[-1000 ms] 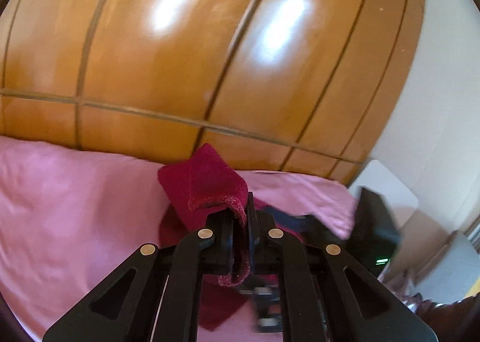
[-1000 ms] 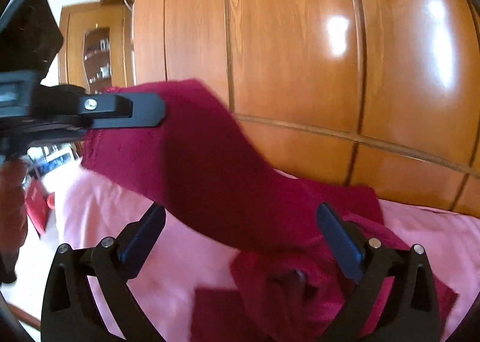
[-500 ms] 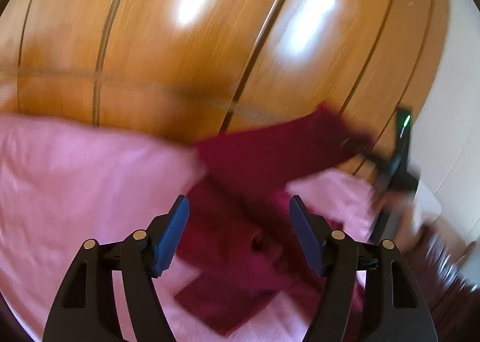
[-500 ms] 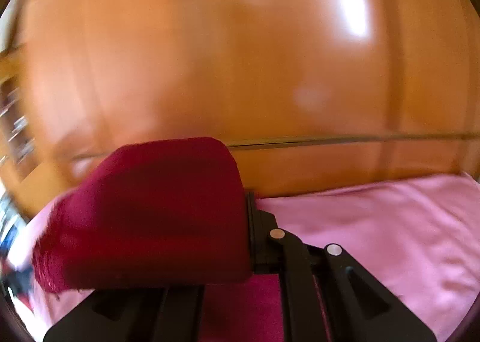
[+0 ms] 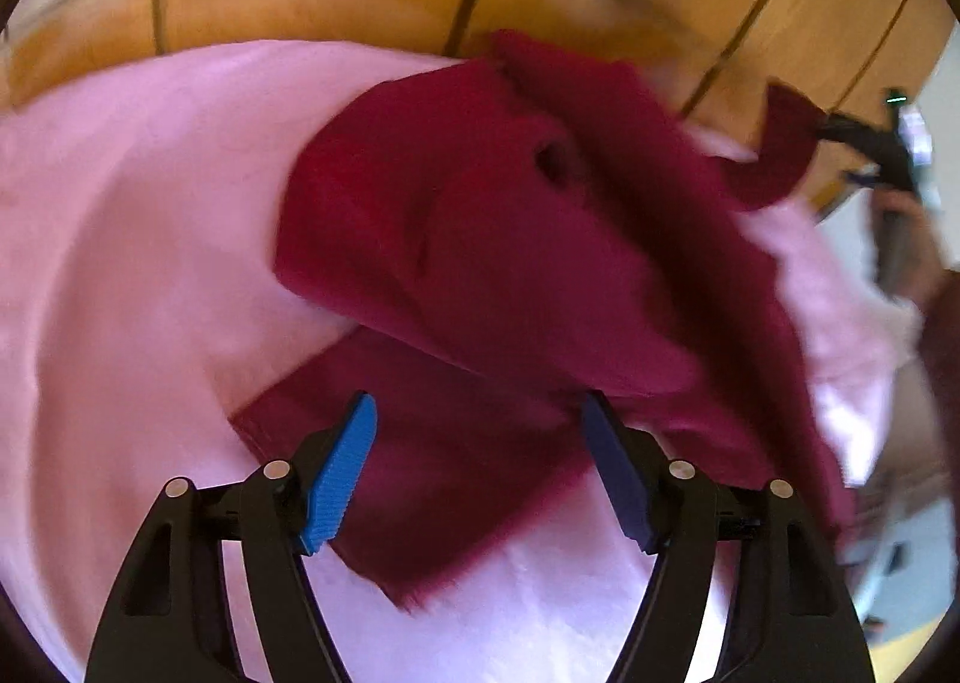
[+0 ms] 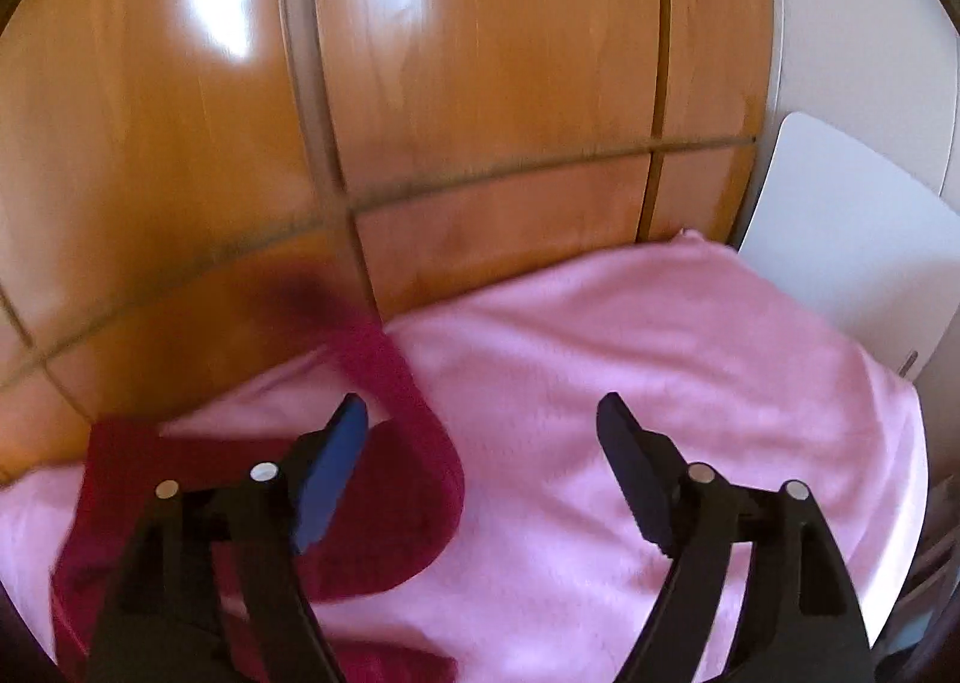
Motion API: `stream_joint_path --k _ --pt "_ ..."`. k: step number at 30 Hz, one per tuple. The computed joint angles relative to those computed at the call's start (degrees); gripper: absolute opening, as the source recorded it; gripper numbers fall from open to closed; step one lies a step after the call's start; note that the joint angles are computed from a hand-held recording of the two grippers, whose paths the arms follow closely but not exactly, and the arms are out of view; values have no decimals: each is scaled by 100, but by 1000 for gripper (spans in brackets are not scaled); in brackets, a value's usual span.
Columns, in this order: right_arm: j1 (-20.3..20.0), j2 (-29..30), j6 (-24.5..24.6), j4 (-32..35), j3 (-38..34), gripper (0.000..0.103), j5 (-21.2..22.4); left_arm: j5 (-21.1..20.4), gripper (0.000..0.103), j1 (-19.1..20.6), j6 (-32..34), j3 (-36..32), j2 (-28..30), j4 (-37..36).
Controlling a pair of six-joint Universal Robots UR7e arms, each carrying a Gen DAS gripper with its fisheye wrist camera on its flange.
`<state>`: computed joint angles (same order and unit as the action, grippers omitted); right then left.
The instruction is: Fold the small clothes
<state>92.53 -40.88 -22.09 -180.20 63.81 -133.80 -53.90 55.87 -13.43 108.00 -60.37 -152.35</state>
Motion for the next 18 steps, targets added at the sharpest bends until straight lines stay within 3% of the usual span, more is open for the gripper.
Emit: stream_joint_path --k 1,2,7,12,14,15,16,18 --pt "-32 -213 33 52 391 84 143 56 16 24 -9 -59 43 95" --pt "-75 -395 56 135 714 86 300 187 0 55 -53 -141 92 272" --pt "-237 -1101 -231 119 2348 86 816 690 0 256 -107 -127 -135 -261" --pt "-333 -1768 156 437 3615 86 1299 2231 0 504 74 -254 -585 -285" --pt "-329 -2017 359 556 3992 86 1399 2987 0 666 -402 -416 -732 2" --pt "-340 -2131 423 573 4178 86 1465 3178 0 741 -822 -493 -839 298" --pt "-337 -2217 465 582 4314 86 1507 3235 0 806 -1093 -530 -952 433" --pt "-321 -2451 623 682 4665 86 1619 2916 0 873 -1316 -332 -1333 7"
